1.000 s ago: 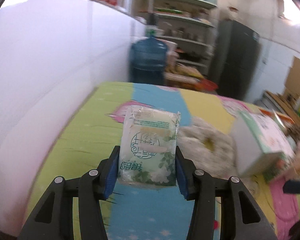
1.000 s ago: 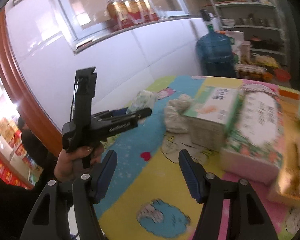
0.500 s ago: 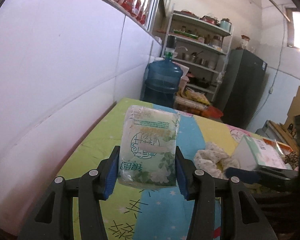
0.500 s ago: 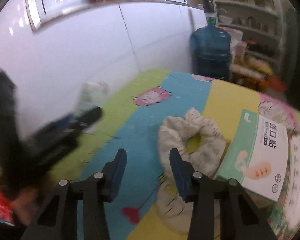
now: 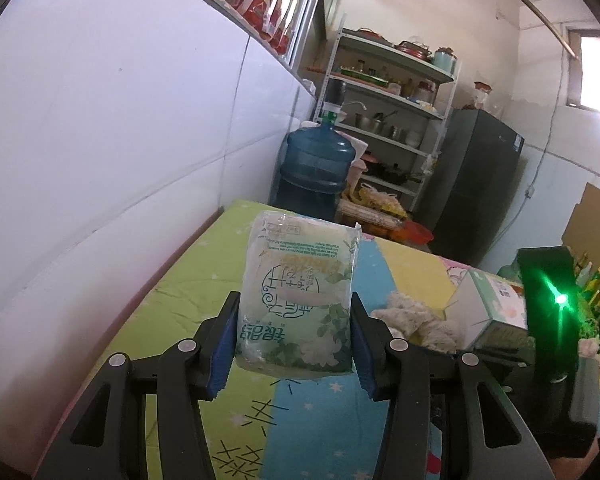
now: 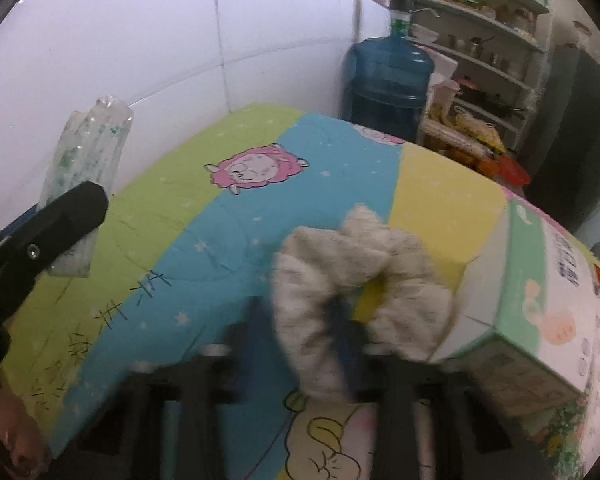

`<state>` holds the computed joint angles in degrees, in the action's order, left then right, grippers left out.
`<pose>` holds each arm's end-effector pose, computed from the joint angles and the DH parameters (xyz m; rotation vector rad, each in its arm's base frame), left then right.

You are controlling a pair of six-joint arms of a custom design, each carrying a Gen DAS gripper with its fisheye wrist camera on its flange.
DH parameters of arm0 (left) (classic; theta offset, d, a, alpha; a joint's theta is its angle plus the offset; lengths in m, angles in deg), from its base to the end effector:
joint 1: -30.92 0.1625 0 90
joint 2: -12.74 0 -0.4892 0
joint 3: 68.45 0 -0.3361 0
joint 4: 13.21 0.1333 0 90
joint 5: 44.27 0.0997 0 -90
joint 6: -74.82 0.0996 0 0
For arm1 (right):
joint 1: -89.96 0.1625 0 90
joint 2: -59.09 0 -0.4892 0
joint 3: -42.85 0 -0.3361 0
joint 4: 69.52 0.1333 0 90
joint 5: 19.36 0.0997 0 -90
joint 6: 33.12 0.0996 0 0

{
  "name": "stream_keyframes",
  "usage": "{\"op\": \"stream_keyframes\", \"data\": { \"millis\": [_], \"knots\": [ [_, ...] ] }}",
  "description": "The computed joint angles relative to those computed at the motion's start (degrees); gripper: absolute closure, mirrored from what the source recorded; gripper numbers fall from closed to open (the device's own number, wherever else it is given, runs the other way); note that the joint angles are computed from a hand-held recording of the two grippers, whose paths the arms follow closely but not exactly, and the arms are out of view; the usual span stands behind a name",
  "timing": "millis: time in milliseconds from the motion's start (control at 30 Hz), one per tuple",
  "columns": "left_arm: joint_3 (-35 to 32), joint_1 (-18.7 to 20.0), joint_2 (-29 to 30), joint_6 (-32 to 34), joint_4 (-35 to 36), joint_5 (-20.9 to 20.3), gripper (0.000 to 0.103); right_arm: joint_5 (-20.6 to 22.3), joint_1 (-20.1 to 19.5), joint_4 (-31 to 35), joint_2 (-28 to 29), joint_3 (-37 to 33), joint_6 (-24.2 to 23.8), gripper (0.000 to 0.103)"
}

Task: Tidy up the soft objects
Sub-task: 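Grasp the white floral scrunchie with the right tool and lift it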

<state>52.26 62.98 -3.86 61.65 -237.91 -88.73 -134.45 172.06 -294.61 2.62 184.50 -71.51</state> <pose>-0.3222 -0.4430 -0.0330 0.6971 2.4575 -1.1841 0.0309 -0.4401 0.2536 0.3750 -2.2819 0.7831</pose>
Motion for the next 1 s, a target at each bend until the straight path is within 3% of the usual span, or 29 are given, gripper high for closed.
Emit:
{"op": "stream_keyframes", "data": {
  "millis": [133,467,767,1000],
  "knots": [
    [0.23,-0.01,0.02,-0.12,-0.68,-0.01,0.051,4.85,-1.47,2.15,-2.75,2.10,2.30,0.098],
    [0.40,-0.16,0.13,-0.44,-0.77,0.59,0.051,14.28,-2.82,-2.55,-8.08,9.33,4.36,0.098],
    [1.54,-1.39,0.37,-0.79,-3.62,0.69,0.052,24.37,-6.22,0.45,-14.64,14.02,5.93,0.098],
    [3.92,-3.43,-0.51,-2.81,-4.40,-0.45,0.052,29.59,-7.98,2.36,-19.69,15.36,5.07,0.098]
  ]
}}
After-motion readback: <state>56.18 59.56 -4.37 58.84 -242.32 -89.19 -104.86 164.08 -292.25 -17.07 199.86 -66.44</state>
